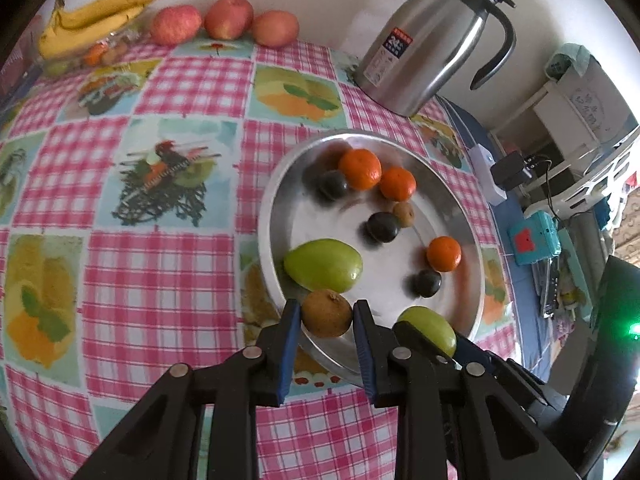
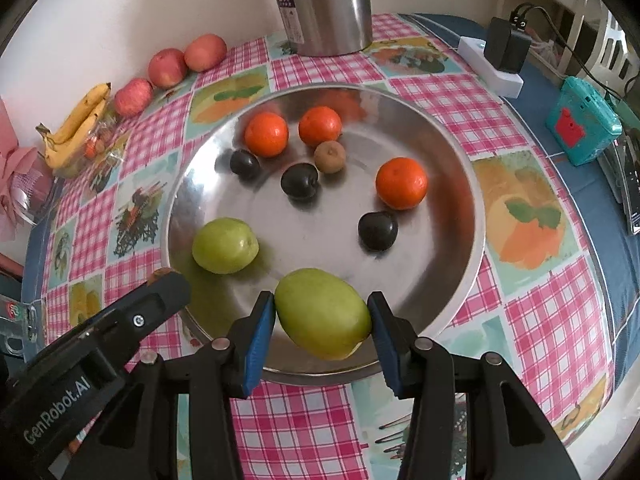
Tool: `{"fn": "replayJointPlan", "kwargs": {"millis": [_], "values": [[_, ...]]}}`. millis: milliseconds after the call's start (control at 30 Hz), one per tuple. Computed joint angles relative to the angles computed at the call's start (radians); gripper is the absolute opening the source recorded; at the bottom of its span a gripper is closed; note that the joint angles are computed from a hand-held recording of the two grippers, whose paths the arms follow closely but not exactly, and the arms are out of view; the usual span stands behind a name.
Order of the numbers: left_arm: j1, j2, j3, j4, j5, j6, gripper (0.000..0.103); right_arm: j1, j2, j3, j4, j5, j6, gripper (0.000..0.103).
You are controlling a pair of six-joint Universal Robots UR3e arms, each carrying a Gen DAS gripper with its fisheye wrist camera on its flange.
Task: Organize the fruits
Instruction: 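Carry the brown fruit and green mango over the steel basin, then open both tools to drop the fruits into the basin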
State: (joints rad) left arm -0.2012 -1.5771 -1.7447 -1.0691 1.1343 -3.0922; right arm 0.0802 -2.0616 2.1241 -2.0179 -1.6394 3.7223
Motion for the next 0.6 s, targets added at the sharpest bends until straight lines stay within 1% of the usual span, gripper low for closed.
{"fn": "replayJointPlan", "kwargs": {"millis": [167, 233, 433, 467, 567, 600], "values": [[0.004, -0.012, 0.007, -0.009, -0.012, 0.000, 0.029, 0.014, 0.012, -0.010, 0.002, -0.027, 0.003, 0.049], [-0.001, -0.018, 0.012, -0.011, -0.003, 0.001, 0.029, 0.014, 0.014, -0.010, 0.004, -0.027, 0.000, 0.049], [0.009, -0.019, 0.018, -0.031, -0.013, 0.008, 0.031, 0.015, 0.018, -0.011, 0.003, -0.032, -0.002, 0.049], [0.011, -0.018, 0.019, -0.034, -0.013, 0.008, 0.032, 0.016, 0.018, -0.011, 0.001, -0.035, 0.001, 0.049], [0.018, -0.015, 0.020, -0.040, -0.018, 0.006, 0.040, 0.017, 0.016, -0.012, -0.002, -0.042, 0.005, 0.049], [0.024, -0.012, 0.019, -0.044, -0.023, 0.006, 0.041, 0.018, 0.015, -0.013, -0.003, -0.046, 0.008, 0.049]]}}
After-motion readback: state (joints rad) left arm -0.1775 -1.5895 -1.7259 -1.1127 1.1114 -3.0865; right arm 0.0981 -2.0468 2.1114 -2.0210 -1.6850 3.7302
